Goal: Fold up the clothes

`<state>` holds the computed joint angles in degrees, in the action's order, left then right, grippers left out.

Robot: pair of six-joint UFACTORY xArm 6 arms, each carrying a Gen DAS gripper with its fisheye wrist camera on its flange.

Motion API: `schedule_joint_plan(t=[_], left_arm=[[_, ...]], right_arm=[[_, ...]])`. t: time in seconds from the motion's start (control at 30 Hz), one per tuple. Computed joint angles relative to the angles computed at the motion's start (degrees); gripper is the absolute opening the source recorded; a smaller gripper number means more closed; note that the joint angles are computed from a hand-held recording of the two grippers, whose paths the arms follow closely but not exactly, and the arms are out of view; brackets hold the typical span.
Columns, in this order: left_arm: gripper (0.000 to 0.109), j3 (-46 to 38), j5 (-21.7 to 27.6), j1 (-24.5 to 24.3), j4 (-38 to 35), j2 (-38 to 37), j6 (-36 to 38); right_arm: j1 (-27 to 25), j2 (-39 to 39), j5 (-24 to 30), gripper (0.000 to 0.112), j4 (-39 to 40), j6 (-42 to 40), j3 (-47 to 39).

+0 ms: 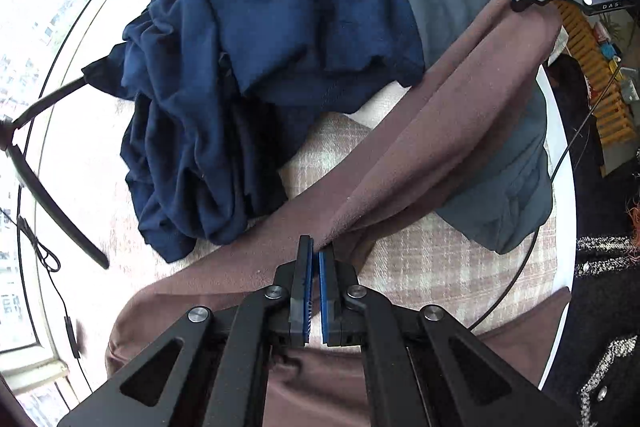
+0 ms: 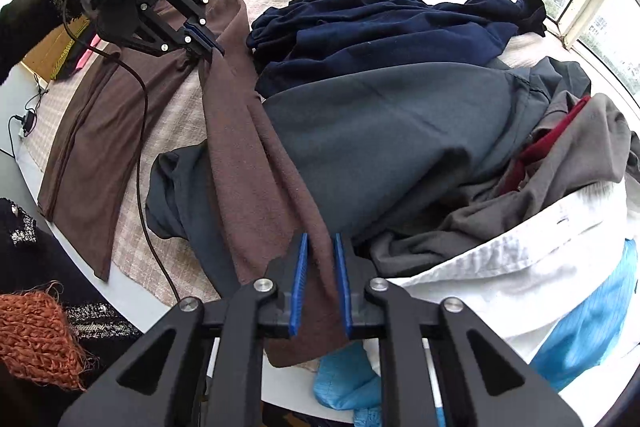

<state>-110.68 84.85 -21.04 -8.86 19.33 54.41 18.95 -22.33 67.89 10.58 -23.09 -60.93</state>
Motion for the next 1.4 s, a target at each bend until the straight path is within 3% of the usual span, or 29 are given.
schedule_joint_plan(t=[0.07, 0.2, 0.3, 0.4, 0.43, 0.47, 0.5, 0.63, 0.83, 1.0, 1.03, 1.07, 1.13, 1.4], left_arm=[[0.002, 5.3, -0.67, 1.56, -2.4, -4.1, -0.09], [0.017, 14.55, -2.82, 2.76, -3.64, -9.84, 0.05], [0.021, 15.25, -2.4, 3.36, -4.47, -10.65, -1.02], [0.034, 13.6, -2.84, 3.47, -5.9, -10.51, -1.31], [0.035, 13.06, -3.05, 3.38, -6.12, -10.42, -1.39], [0.035, 12.79, -2.82, 2.95, -5.97, -10.31, -1.17], [0.035, 12.6, -2.61, 2.51, -5.82, -10.24, -0.92], [0.035, 15.32, -3.03, 0.43, -5.73, -12.31, 2.02], [0.035, 14.78, -2.3, -0.98, -6.28, -11.95, 2.28], [0.035, 13.59, -2.41, -1.12, -5.7, -10.99, 0.95], [0.035, 13.27, -2.46, -0.99, -5.62, -10.82, 0.53], [0.035, 12.95, -2.5, -0.86, -5.53, -10.65, 0.1], [0.035, 12.48, -2.54, -0.4, -5.09, -10.56, -0.67], [0.04, 14.91, -4.33, 2.83, -3.86, -12.69, -3.28]], right_arm=[[0.44, -1.94, 0.67, 0.014, 1.13, 0.51, 1.46], [4.79, -4.36, 0.94, 0.014, -4.47, 3.49, 4.49], [6.08, -4.32, 0.34, 0.014, -8.95, 6.78, 4.95], [5.67, -6.28, -2.55, 0.015, -8.74, 8.69, 5.29], [5.98, -6.71, -2.53, 0.021, -6.12, 6.71, 5.11], [6.3, -7.09, -2.46, 0.038, -3.48, 4.75, 4.91], [6.63, -7.43, -2.34, 0.046, -0.85, 2.82, 4.68], [11.84, -4.94, -4.4, 0.049, -3.83, 1.09, 6.14], [8.63, -4.55, -5.21, 0.046, 0.79, 0.18, 7.68], [9.23, -2.84, -5.53, 0.046, -1.77, -1.05, 8.5], [9.8, -2.48, -6.21, 0.042, -2.72, -1.11, 8.85], [9.89, -1.94, -6.5, 0.026, -2.81, -1.11, 8.93], [9.72, -1.0, -6.63, 0.01, -2.32, -1.68, 8.9], [6.44, -1.5, -4.71, 0.007, 0.73, -2.63, 5.56]])
